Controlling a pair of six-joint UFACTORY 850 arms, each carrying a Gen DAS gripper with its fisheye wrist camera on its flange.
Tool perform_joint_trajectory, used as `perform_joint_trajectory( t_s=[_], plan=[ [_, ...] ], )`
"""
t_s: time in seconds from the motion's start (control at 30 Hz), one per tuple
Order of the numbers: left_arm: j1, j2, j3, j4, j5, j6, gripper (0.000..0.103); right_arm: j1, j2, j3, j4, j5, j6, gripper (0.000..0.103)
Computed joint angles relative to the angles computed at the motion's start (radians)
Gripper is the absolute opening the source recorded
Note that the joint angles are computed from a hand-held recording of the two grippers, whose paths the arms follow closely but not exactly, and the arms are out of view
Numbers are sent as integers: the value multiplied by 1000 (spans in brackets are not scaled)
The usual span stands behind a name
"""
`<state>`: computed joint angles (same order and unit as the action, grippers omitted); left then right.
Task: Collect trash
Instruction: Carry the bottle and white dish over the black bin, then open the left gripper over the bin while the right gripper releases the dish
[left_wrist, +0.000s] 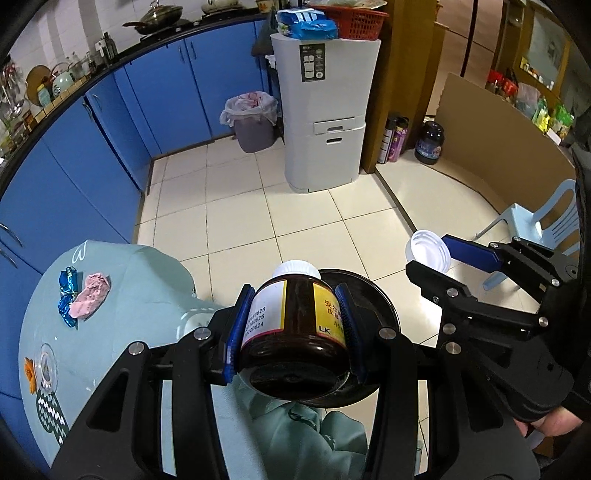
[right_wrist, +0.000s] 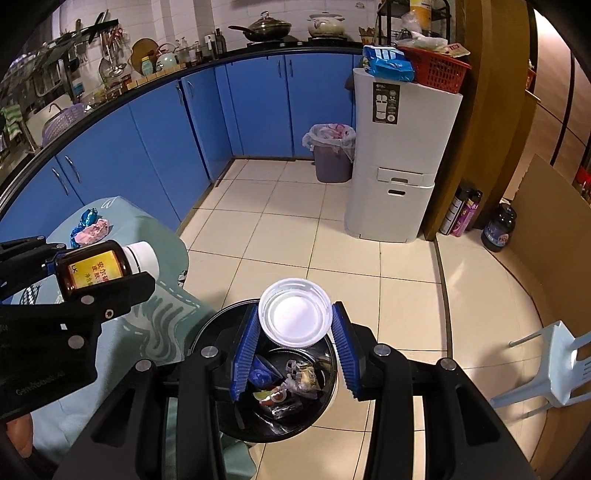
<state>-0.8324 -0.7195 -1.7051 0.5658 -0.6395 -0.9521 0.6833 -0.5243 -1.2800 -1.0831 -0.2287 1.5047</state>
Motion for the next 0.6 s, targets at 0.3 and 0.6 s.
perform_joint_trajectory(
  t_s=[0.3, 0.6],
  plan=[
    [3, -31, -45, -40, -17, 30, 46, -15, 7, 19, -24, 24, 30, 39],
    [2, -34, -50, -33, -25, 21, 46, -19, 10, 26, -44, 37, 48, 39]
  ],
)
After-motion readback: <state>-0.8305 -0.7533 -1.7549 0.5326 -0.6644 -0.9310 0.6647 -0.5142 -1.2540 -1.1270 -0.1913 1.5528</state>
